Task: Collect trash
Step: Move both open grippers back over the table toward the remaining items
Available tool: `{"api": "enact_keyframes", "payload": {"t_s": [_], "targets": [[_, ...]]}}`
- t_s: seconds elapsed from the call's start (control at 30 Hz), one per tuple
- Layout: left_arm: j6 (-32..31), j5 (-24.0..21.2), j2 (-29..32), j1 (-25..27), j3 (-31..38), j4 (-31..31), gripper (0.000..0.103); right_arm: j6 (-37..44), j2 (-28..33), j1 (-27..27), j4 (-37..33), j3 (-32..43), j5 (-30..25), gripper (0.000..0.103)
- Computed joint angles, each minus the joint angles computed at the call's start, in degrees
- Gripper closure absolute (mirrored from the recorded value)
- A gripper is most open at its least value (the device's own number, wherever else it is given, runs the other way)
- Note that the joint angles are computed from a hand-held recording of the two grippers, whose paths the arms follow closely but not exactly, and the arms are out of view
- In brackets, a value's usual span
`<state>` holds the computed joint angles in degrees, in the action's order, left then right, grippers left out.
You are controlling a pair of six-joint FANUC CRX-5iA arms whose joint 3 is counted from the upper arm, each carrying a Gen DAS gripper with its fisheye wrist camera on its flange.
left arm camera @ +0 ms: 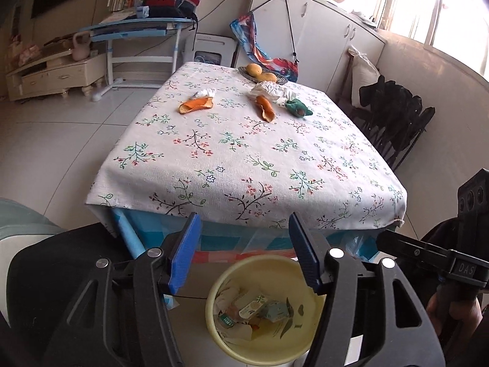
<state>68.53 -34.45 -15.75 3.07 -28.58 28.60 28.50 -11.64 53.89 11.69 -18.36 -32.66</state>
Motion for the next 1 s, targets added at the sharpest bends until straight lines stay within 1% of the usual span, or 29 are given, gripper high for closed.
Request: {"api": "enact_keyframes", "payload": {"t_s": [0.17,0.33,0.47,0.57,0.63,0.77,0.9,1.0], "targets": [[0.87,0.72,-0.06,-0.6,0.24,-1.77,0.045,-0.08,-0.01,0.2,0.48,-0.09,-0.09,0.032],[2.16,1.49,-0.29,-0.53,0.13,-2.07,0.045,-0.76,-0.04,0.56,2.06,-0.39,0.13,0.032],[2.25,2.0,-0.6,-0.09,-0.35,-1.12,0.045,-1.4,0.04,0.79,3.6,-0.5,0.32,0.032],[1.3,2.28,-0.04,0.33,-0.03,0.17,0.045,-0.18,0.93,-0.26,3.59,0.91,0.46,0.032],[1.47,3.03,0.68,0.6,0.92,-0.01,0.045,1.37,2.22,-1.39,4.05,2.84,-0.22,0.032],[1.35,3.98,3.26,1.56,3.34,0.8,0.045,7.03,6.27,-4.5,3.62,8.74,-2.41,0.032],[0.86,4.33,7.07,2.45,6.39,2.21,0.045,12.02,11.04,-7.88,2.97,14.87,-4.69,0.032],[1.81,4.32,10.49,2.57,9.53,1.43,0.045,15.15,14.85,-10.3,1.28,19.43,-6.29,0.032]]}}
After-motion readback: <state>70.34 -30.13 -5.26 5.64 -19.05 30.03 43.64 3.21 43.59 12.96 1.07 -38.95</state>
